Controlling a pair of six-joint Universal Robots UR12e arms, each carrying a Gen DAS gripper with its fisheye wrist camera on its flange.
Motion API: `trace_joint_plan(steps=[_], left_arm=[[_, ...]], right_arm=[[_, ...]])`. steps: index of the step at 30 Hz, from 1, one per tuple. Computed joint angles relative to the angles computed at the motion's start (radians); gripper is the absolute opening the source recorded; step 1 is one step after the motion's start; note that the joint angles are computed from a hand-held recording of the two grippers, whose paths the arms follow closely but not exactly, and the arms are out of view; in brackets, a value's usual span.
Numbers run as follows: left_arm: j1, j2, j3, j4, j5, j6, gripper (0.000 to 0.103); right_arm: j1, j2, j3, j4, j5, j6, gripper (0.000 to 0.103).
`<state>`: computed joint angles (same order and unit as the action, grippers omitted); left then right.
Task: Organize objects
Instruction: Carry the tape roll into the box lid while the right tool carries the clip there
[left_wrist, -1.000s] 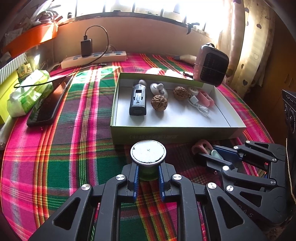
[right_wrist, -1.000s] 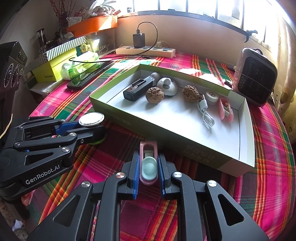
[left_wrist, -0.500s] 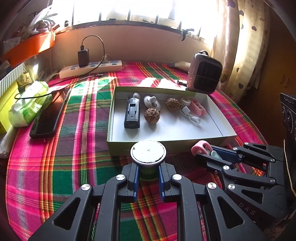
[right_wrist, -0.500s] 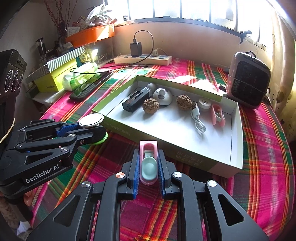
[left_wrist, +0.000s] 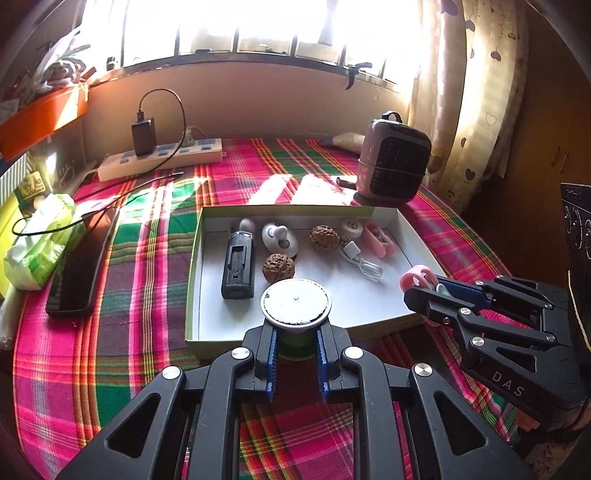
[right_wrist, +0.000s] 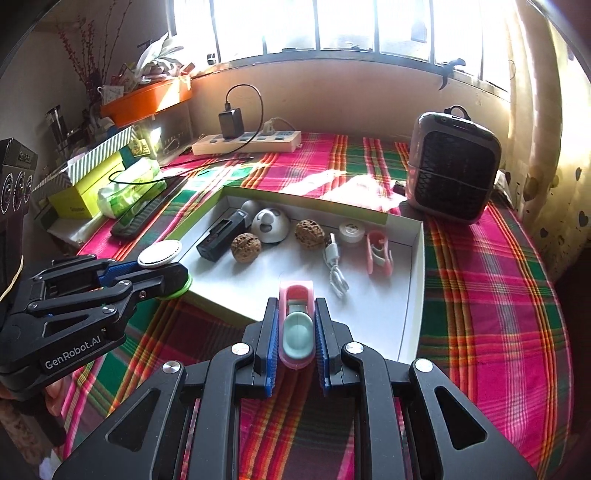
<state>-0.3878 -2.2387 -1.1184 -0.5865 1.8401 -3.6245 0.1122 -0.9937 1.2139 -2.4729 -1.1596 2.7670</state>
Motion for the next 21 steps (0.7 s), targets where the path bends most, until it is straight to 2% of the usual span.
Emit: trace_joint_plan(steps=[6, 14, 21], left_arm=[[0.007, -0.029, 0.053, -0.021, -0.022, 0.021, 0.015], [0.017, -0.068, 0.115, -0.062, -0.060, 0.023, 0.015], [0.024, -0.100, 0.170, -0.106, -0.081, 0.031, 0.015]], right_arm=[[-0.003, 0.027, -0.047, 0.006, -0.042, 0.026, 0.019], [-0.002, 0.077, -0.129, 0.065, -0.086, 0.042, 0.019], [-0.001, 0.115, -0.190, 0.136, -0.082, 0.035, 0.019]])
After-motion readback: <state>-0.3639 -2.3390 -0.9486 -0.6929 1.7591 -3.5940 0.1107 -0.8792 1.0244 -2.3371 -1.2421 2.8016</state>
